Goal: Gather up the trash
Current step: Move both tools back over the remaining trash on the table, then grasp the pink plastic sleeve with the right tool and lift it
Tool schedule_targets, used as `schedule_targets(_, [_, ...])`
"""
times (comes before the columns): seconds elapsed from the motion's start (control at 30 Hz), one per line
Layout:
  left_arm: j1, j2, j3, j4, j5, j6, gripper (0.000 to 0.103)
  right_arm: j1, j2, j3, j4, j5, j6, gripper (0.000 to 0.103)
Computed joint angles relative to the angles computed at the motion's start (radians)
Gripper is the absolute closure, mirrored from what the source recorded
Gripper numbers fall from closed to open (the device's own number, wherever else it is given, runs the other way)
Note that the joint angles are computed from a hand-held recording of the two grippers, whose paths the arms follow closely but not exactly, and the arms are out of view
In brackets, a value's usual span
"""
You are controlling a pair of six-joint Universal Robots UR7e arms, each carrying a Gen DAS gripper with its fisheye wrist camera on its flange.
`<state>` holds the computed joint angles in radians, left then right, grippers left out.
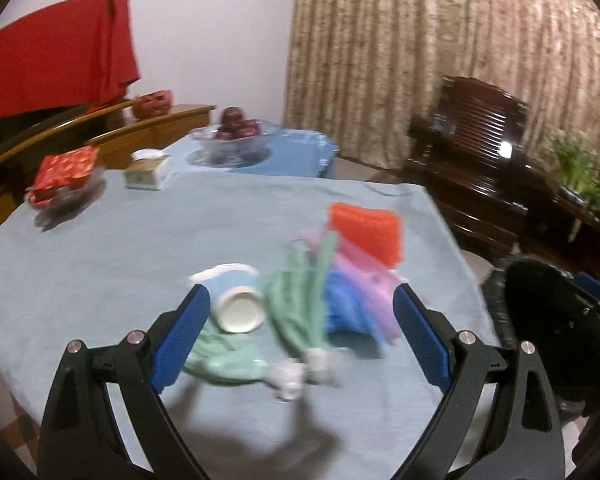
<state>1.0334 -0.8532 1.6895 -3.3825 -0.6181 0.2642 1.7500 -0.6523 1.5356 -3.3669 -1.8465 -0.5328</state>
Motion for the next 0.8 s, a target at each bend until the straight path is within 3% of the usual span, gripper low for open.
schedule_targets(0.3, [0.063,-0.012,-0.007,0.014,0.005,-0.024,0.013,0.018,0.121,-0.135,0.088,-0.004,0.002,0.007])
schedule_targets(0.8, [0.105,0.042,-0.067,0.046,-0.040,-0.037,0.013,0.007,0.252,-0.327,0.284,-0.016,-0.028,0.024])
